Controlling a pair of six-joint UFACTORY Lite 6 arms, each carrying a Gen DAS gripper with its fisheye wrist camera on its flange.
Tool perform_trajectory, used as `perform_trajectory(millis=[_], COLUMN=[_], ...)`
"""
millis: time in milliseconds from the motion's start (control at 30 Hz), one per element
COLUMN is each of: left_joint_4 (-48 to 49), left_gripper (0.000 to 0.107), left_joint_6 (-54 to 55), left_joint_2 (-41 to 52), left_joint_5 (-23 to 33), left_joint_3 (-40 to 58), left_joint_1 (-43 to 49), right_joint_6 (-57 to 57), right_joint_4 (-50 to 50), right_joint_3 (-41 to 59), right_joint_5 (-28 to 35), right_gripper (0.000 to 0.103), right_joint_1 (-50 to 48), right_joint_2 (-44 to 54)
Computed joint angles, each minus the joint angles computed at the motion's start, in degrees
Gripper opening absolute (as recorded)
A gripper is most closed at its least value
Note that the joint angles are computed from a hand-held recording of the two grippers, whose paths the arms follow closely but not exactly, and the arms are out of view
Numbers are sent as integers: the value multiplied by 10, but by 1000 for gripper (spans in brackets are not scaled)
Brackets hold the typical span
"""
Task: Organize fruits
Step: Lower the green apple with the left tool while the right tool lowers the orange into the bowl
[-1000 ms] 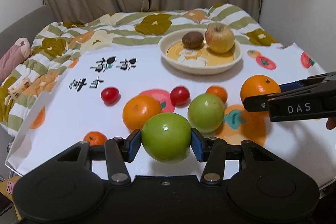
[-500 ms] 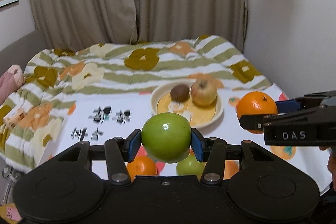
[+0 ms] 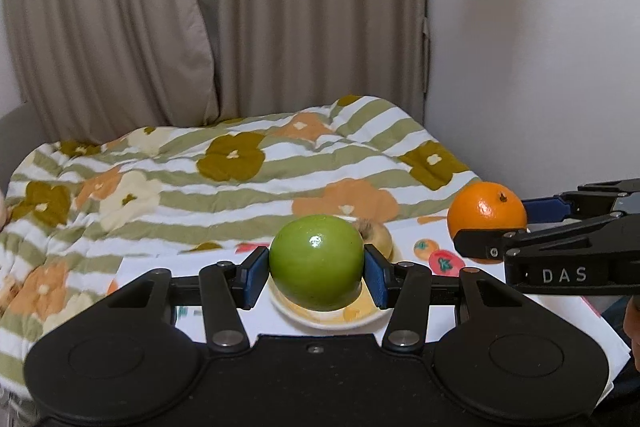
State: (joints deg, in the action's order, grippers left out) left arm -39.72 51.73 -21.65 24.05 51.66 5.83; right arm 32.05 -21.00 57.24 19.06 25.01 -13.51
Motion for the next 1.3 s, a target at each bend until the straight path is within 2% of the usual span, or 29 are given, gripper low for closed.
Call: perform_trajectory(millis=[167,367,667,867,1033,1300], left_joint_4=[-79,-129,-142,-117,-116,-149], left_gripper=[54,54,54,54,54,55], left_joint_6=[101,181,238,247,281,392], left_joint_2=[112,245,450,568,628,647], left_joint_5=[15,29,39,34,22,-16], left_joint_3=[87,185,333,428,466,432], left_joint_1=[15,23,27,22,16,3], right_joint_6=[58,140,232,274,296,333], right_joint_4=[-34,-87,-136,-156,-161,-186], right_joint_3=[63,136,232,271,289,299], right_joint_5=[5,7,16,19,22,21], right_gripper=[77,77,77,77,77,77], right_joint_1=[-2,-1,3,7,14,18], right_joint_2=[76,178,325,397,439,467])
